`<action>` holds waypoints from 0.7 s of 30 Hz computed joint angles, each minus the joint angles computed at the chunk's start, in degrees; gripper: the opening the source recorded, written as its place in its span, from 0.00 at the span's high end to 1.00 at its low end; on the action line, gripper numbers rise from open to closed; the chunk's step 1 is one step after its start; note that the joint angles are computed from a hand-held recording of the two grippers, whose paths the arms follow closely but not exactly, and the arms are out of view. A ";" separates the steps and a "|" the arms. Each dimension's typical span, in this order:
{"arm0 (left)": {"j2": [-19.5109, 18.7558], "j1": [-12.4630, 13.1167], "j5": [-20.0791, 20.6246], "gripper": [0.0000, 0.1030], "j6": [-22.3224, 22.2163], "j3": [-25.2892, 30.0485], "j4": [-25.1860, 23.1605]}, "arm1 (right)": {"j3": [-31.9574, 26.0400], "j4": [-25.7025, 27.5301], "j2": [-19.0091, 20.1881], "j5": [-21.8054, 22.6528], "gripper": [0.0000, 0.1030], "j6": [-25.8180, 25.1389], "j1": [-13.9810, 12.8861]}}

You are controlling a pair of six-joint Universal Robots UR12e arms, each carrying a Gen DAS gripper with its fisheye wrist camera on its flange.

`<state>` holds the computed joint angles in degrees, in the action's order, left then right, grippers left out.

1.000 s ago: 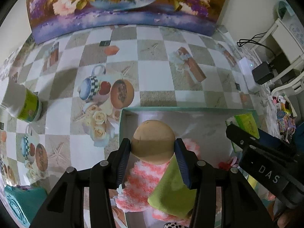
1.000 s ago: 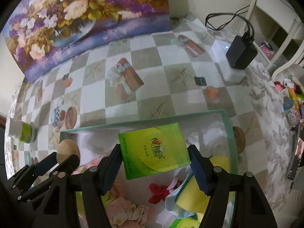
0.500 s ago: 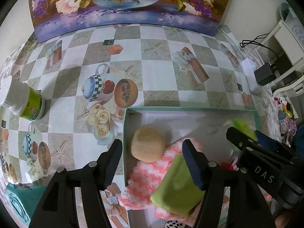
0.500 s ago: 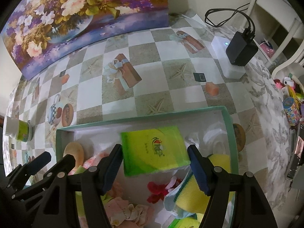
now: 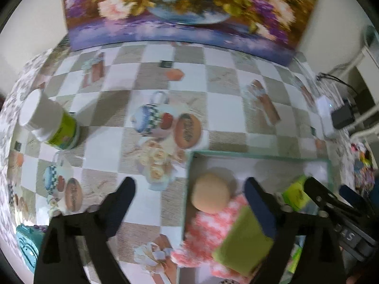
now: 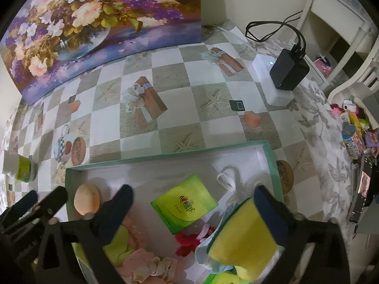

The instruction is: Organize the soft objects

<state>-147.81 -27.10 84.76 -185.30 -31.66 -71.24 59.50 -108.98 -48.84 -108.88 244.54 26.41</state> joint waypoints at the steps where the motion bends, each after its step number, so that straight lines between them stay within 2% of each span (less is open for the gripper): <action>1: -0.06 -0.02 1.17 0.07 -0.55 -0.03 0.46 | 0.19 -0.14 -0.07 0.21 0.00 0.17 -0.06; 6: -0.31 0.57 1.52 0.07 -2.58 0.14 0.43 | 0.81 -0.40 -0.25 0.93 0.00 1.18 -0.31; 8: -0.38 0.55 2.30 0.03 -2.74 0.20 0.16 | 0.83 -0.44 -0.25 0.95 0.00 1.22 -0.31; 10: -0.55 0.51 2.89 0.00 -2.78 0.48 -0.24 | 0.78 -0.40 -0.24 1.02 0.00 1.08 -0.32; 21: 0.36 0.37 3.77 0.00 -1.09 -0.27 -0.35 | -0.11 1.77 -0.51 -0.36 0.00 0.12 0.19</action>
<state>-147.44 -26.74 88.54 -186.39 -31.93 -71.59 59.39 -107.21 -49.35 -109.25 244.67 26.61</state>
